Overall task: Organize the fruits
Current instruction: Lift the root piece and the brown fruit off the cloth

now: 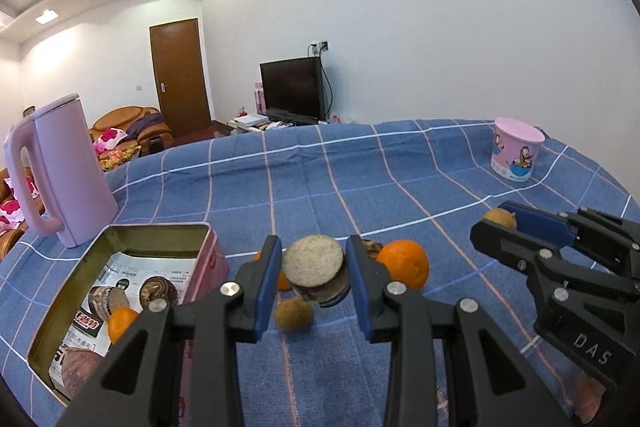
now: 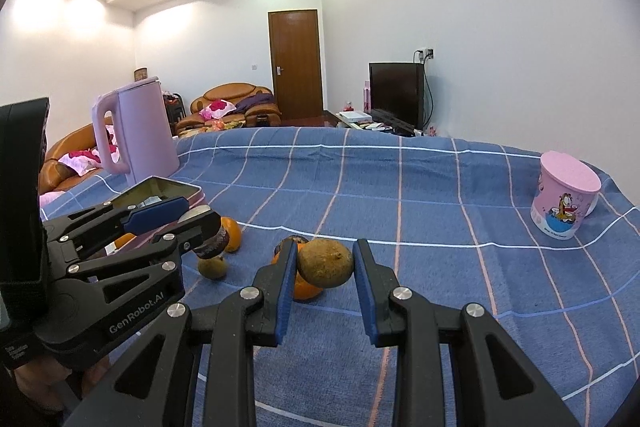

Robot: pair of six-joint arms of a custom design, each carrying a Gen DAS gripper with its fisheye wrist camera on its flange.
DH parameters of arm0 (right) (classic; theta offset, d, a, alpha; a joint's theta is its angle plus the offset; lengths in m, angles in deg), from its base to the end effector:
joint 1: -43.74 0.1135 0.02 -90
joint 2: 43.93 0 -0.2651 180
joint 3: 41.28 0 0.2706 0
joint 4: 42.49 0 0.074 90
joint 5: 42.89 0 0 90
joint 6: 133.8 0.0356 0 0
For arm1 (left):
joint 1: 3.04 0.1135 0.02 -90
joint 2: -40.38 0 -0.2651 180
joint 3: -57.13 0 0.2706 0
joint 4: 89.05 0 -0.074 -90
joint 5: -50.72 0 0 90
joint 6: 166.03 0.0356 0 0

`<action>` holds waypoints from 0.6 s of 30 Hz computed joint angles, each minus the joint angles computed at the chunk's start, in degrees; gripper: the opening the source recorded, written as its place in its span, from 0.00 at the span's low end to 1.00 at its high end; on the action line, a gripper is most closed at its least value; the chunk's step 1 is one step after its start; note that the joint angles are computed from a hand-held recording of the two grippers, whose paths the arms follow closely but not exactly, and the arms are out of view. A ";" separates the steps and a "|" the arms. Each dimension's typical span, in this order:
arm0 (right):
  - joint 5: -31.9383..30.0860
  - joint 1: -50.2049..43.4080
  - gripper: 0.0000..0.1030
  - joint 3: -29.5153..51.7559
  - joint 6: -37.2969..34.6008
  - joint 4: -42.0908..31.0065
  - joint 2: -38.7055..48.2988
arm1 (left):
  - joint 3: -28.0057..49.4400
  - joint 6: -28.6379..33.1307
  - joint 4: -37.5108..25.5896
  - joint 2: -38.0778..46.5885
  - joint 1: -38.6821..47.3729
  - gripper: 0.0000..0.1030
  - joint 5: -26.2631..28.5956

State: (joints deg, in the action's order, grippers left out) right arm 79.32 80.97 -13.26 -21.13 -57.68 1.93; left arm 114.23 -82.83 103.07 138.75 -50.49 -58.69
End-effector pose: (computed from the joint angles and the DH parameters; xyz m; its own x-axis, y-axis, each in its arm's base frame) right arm 0.1550 0.0940 0.1641 -0.4606 0.0596 -0.8856 0.0232 0.9982 0.0550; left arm 0.2494 -0.2542 0.1449 -0.3861 0.2555 -0.8864 0.4560 0.8881 0.0573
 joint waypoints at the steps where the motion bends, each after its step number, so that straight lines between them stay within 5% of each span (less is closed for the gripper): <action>1: 0.29 0.27 0.29 -0.06 0.07 0.21 0.08 | -0.20 0.04 0.26 -0.14 -0.01 0.34 -0.12; 18: 3.06 2.13 0.29 -1.39 -0.60 1.15 -2.53 | -3.54 1.01 5.69 -1.88 -0.70 0.34 -1.88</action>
State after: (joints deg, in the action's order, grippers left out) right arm 82.38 83.10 -14.65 -21.73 -56.53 -0.60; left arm 110.69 -81.81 108.76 136.88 -51.18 -60.58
